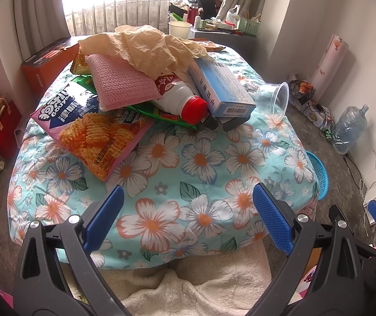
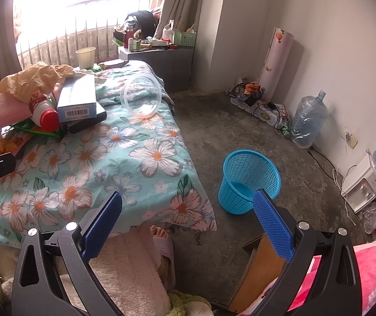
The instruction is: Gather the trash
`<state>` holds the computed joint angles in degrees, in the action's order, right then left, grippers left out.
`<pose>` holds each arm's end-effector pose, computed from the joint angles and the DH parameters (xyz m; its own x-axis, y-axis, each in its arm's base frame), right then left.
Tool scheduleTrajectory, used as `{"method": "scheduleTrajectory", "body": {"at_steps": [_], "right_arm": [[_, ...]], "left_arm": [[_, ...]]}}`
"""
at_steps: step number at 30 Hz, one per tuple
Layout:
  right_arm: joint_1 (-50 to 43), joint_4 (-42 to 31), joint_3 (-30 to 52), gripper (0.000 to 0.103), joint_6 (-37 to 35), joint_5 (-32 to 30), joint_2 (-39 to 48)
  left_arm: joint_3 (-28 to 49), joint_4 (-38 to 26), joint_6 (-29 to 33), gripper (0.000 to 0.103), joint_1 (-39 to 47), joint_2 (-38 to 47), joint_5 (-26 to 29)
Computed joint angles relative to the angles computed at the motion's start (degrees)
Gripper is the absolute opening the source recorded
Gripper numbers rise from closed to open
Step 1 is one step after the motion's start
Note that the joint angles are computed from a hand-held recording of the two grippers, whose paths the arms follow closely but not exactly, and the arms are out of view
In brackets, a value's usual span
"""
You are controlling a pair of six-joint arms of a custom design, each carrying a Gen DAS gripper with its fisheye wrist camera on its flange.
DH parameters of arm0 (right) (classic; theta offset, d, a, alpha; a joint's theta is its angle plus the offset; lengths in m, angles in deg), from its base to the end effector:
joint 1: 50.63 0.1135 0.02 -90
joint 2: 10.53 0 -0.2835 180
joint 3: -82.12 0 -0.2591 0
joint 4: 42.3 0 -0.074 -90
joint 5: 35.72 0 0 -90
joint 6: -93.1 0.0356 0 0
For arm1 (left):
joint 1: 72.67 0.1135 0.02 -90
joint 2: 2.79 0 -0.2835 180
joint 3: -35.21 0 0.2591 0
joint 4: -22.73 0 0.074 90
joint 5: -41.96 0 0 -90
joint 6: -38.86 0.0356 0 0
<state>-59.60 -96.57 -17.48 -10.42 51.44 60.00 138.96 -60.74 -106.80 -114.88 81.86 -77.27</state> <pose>0.2562 -0.0386 0.3485 -0.7002 -0.1259 -0.7028 -0.0442 0.9901 -0.1333 0.2219 -0.1778 0.3858 -0.7316 -0.3092 -0.6075 -0.3089 0.9448 -0.1088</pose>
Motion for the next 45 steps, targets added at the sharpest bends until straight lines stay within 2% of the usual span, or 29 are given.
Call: {"method": "scheduleTrajectory", "body": {"at_steps": [12,20,26,31,35,39,41,45], "right_arm": [[0.46,1.13,0.62,0.097,0.90,-0.44,1.51],[7.78,5.51,5.49,0.097,2.76,-1.14,5.99],[13.22,11.64,9.66,0.097,3.23,-8.86,9.95],[17.48,14.64,14.65,0.097,4.53,-10.57,14.05],[19.62,10.26,24.64,0.097,4.56,-15.94,20.51],[23.97,0.83,40.59,0.094,3.86,-21.70,31.14],[26.48,-4.69,49.68,0.090,2.79,-22.00,37.52],[30.77,-17.09,69.14,0.082,-0.16,-20.07,50.12]], "left_arm": [[-0.41,-0.77,-0.46,0.094,1.67,-0.13,0.23],[-4.73,0.98,2.35,0.094,8.00,-4.51,-2.68],[-13.12,13.33,14.44,0.094,18.32,-14.28,-1.20],[-16.17,24.54,25.86,0.094,31.52,-18.70,6.80],[-15.83,29.36,29.06,0.094,39.84,-18.35,11.32],[-16.80,32.93,29.24,0.093,44.51,-18.38,17.37],[-18.12,34.68,29.32,0.081,45.96,-18.97,21.73],[-19.76,37.02,29.42,0.065,49.33,-18.57,32.51]]}}
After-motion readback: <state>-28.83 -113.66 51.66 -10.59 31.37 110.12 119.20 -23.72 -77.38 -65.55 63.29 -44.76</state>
